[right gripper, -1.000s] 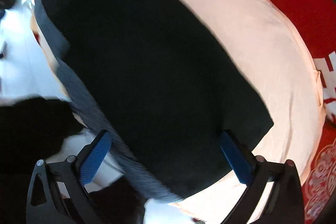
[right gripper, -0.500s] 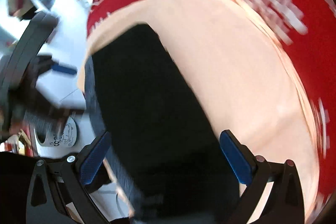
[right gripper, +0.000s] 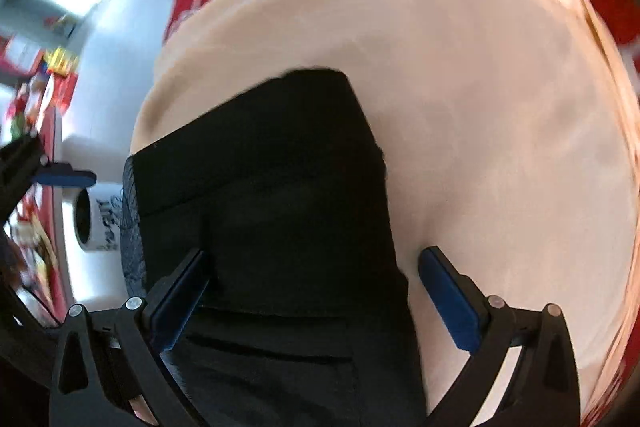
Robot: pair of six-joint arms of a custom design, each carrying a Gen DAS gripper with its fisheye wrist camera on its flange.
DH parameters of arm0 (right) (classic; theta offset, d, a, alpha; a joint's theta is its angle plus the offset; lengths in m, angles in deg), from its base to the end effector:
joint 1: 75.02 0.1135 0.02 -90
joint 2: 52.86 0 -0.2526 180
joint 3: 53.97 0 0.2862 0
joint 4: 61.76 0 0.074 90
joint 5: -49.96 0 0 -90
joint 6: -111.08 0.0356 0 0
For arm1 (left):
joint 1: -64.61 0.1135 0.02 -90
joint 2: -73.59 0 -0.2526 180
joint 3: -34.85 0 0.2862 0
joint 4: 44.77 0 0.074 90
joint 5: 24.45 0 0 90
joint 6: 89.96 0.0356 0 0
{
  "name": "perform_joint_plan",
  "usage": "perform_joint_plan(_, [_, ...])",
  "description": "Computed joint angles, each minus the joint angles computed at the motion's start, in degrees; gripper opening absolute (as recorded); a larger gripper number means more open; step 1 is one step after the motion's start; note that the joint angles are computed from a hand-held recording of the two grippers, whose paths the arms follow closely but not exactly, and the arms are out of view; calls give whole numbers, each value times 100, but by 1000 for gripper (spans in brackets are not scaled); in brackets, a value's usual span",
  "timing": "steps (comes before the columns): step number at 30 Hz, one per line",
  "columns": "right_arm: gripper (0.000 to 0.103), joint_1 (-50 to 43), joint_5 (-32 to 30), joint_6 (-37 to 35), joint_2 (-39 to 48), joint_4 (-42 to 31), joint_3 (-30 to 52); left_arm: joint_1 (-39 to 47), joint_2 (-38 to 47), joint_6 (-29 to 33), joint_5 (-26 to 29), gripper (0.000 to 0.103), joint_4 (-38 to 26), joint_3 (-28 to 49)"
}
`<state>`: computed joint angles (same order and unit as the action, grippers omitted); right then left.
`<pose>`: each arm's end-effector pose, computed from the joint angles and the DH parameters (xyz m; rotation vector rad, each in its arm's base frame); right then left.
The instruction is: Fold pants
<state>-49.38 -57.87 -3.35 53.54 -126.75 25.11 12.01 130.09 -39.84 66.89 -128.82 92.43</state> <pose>0.3029 0.1575 0.1167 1.2866 -2.7776 -0.4795 0.1088 -0.1436 0.2208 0.3422 3.0503 -0.1610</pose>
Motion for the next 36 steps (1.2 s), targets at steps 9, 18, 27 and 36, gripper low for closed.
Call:
perform_joint_plan(9, [80, 304, 206, -270, 679, -1042, 949, 918, -608, 269, 169, 103, -241, -210])
perform_joint_plan(18, [33, -477, -926, -1110, -796, -1761, 269, 1962, -356, 2450, 1131, 103, -144, 490])
perform_joint_plan(27, [33, -747, -1119, -2482, -1808, -2712, 248, 2310, 1318, 4996, 2804, 103, -91, 1175])
perform_joint_plan(36, [35, -965, -1045, -2224, -1700, -2482, 205, 2140, 1777, 5166, 3251, 28, -309, 1226])
